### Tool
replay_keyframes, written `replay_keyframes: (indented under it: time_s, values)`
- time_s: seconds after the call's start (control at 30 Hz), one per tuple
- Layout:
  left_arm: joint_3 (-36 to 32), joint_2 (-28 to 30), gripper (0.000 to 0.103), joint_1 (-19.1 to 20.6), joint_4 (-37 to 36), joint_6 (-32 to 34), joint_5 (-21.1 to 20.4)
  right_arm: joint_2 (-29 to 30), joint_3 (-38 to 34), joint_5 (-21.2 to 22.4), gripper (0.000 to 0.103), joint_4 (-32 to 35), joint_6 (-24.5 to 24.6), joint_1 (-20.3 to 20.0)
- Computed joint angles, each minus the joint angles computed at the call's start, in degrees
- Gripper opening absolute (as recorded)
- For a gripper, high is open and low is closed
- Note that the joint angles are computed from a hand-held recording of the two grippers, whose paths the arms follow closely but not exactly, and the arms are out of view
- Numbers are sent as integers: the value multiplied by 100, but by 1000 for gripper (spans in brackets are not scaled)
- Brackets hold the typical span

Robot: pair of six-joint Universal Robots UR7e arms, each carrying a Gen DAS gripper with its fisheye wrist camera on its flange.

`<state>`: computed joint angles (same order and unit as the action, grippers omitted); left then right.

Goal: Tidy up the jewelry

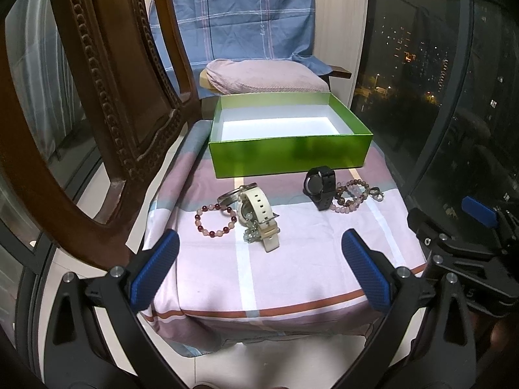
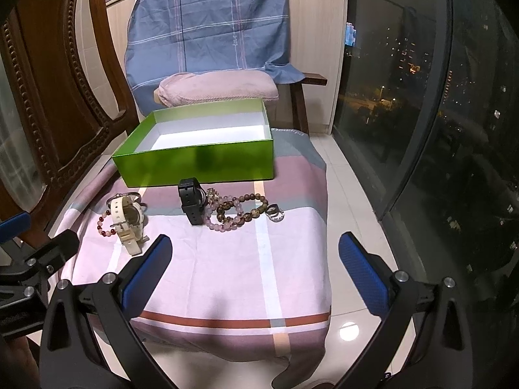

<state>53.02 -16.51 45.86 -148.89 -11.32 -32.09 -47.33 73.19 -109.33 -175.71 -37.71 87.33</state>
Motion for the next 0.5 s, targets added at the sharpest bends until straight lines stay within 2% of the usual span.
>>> replay_keyframes:
  time_s: [0.17, 0.4, 0.5]
  values:
    - [-35, 19, 99, 6, -17, 22, -15, 19, -23, -4, 100, 2, 11, 2]
    - [40, -5, 99, 110, -229, 14, -262, 57, -47, 120, 100, -85, -8, -30]
    - [206, -27, 99, 216, -833, 60, -559, 118, -8, 430, 100, -488, -161, -119]
